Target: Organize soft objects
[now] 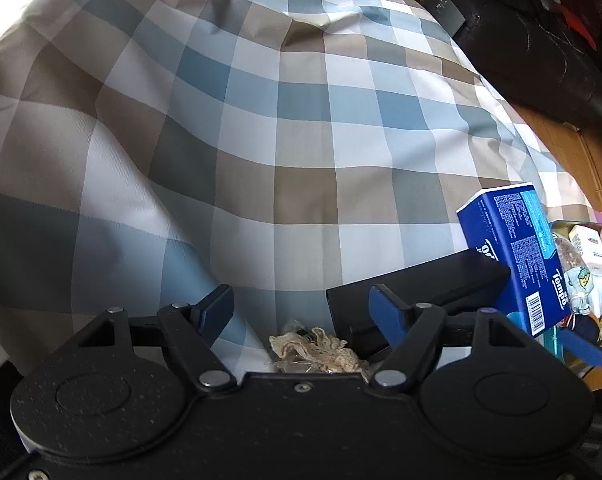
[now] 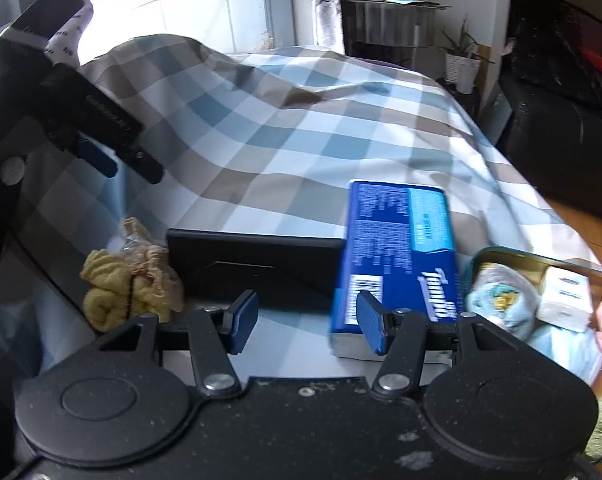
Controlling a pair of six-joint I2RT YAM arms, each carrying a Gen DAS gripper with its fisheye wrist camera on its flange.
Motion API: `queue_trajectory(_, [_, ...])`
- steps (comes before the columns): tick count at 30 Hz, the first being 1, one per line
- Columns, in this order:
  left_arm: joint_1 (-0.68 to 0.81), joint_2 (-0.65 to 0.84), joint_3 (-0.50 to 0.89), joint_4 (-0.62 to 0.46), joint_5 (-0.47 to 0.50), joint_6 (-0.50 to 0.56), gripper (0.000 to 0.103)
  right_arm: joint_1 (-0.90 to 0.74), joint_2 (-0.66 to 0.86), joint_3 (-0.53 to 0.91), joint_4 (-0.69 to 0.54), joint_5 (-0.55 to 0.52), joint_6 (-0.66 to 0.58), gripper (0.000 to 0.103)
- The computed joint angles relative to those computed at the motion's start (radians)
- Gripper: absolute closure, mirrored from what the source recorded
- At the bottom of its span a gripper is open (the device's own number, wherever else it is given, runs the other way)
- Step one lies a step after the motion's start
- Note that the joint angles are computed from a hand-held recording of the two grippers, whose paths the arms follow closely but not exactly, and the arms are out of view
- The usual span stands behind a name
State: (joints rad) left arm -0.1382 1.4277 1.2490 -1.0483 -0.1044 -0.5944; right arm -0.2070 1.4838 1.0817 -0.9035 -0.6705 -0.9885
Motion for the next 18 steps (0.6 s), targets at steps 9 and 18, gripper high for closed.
queue_trajectory(9, [-0.002, -0.013, -0.018, 0.011, 0.042, -0.024, 0.032, 0.234, -0.124, -0.192, 0.13, 0.015, 0.152, 0.049])
queue_trajectory(18, [0.001, -0.016, -0.021, 0.019, 0.063, -0.034, 0.031, 0.34, -0.139, -0.27, 0.235, 0.053, 0.208, 0.052])
